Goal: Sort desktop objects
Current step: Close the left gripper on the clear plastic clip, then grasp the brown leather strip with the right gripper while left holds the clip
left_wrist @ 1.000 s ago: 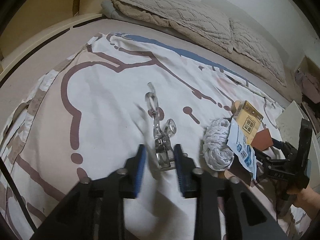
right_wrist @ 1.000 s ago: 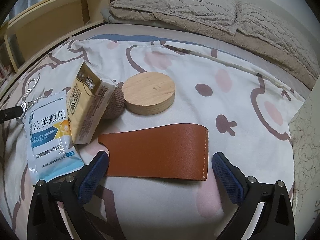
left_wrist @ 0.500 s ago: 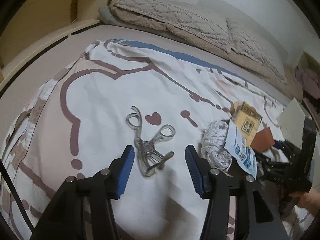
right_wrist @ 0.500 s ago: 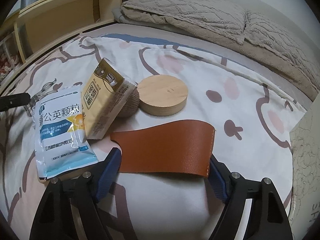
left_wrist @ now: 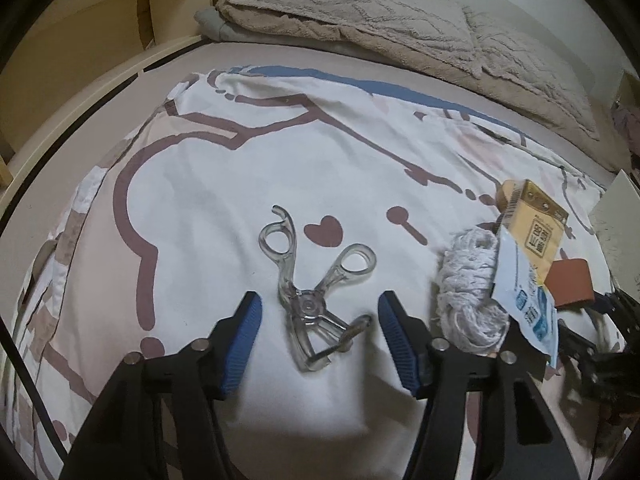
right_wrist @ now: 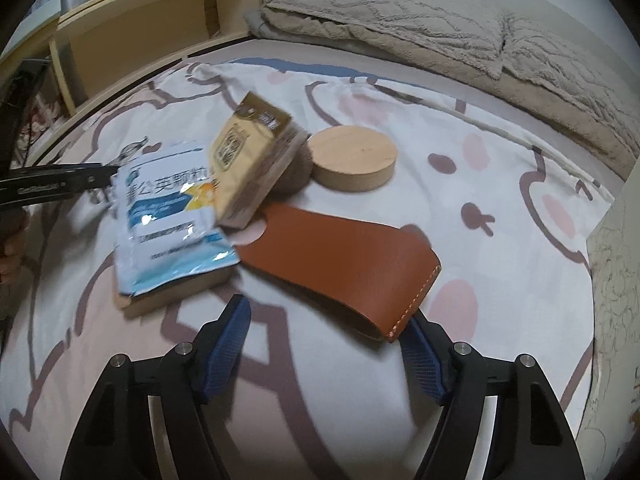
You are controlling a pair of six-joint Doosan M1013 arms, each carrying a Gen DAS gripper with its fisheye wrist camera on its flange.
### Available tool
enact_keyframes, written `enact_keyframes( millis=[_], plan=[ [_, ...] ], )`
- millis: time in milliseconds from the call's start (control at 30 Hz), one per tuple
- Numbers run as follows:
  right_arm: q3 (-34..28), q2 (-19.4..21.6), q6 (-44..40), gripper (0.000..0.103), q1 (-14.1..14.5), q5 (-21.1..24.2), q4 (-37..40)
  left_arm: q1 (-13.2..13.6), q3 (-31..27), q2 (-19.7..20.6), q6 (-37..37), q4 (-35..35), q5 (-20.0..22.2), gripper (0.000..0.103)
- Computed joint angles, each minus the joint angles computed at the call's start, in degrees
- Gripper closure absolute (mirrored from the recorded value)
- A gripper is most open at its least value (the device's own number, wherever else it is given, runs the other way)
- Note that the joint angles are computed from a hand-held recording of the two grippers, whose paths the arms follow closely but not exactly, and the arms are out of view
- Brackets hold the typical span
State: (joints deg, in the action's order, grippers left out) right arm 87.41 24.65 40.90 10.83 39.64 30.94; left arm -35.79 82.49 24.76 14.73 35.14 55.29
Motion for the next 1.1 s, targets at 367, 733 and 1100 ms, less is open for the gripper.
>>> enact_keyframes(
  millis=[367, 733, 1100],
  plan=[
    [-3.4, -0.7, 3.5, 0.048, -1.6, 5.8, 2.0, -0.5, 1.5, -1.0, 2.3, -1.4, -1.8, 0.068],
    [-7.0, 1.8, 7.4, 0.085, -0.5, 3.0, -0.9, -2.1, 2.7, -1.7, 6.0, -4.4, -4.9, 0.069],
    [-9.7, 5.3, 9.0, 0.085, 0.6, 3.3, -0.9, -2.4, 3.7, -2.2, 5.0, -5.0, -7.3, 0.069]
  ],
)
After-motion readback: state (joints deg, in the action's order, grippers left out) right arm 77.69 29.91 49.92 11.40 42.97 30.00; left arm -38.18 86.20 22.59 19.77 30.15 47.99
